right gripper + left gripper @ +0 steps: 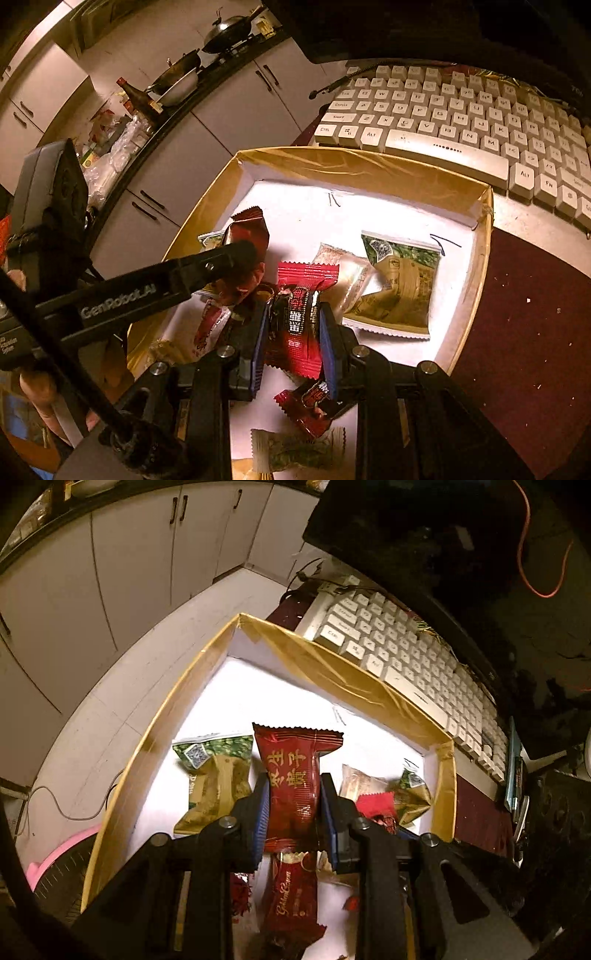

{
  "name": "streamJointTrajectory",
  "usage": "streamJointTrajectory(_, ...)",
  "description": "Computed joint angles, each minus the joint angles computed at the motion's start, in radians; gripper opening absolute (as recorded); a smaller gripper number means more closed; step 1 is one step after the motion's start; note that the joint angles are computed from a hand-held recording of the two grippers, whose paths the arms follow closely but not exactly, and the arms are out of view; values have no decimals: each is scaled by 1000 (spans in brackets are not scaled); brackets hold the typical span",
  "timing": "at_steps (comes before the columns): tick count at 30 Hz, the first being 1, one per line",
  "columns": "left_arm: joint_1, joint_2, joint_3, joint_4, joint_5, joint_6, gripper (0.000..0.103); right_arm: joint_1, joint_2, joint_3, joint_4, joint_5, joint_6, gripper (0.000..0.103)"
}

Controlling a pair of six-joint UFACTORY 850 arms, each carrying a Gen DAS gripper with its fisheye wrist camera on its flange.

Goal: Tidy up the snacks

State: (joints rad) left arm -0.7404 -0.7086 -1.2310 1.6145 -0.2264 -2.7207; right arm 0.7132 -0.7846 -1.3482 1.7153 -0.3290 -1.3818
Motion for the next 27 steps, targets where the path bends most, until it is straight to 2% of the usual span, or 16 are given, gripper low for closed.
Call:
streamJointTrajectory(5, 0, -7, -5, -28, -12, 21, 30, 1, -2, -1, 55, -5, -65, 30)
streamJointTrajectory(7, -5, 1, 3, -21, -19, 17, 34, -3, 6, 12, 92, -18, -95, 31)
streamJointTrajectory(8, -12, 13, 17, 2, -36, -12, 37, -8, 18, 32, 149, -36, -154, 35)
streamJointTrajectory(9, -21, 22, 26, 14, -59, -23, 44, -12, 35, 58, 223, -54, -224, 41)
streamJointTrajectory(10, -34, 32, 35, -4, -93, 0, 52, -15, 56, 89, 296, -70, -293, 43)
streamJointTrajectory(14, -130, 87, 82, -76, -272, 55, 67, -17, 169, 254, 597, -129, -568, 50)
streamJointTrajectory(16, -203, 103, 102, -111, -392, 61, 81, -17, 238, 370, 739, -194, -687, 55)
streamJointTrajectory(18, -281, 96, 100, -191, -515, 89, 85, -11, 296, 478, 847, -264, -789, 60)
streamJointTrajectory(20, -348, 71, 83, -260, -613, 86, 85, 5, 331, 549, 942, -298, -872, 64)
streamJointTrajectory(23, -391, 40, 51, -353, -654, 132, 85, 31, 356, 608, 1009, -299, -947, 64)
streamJointTrajectory(27, -399, 33, 25, -430, -695, 212, 85, 57, 369, 623, 1067, -269, -1031, 65)
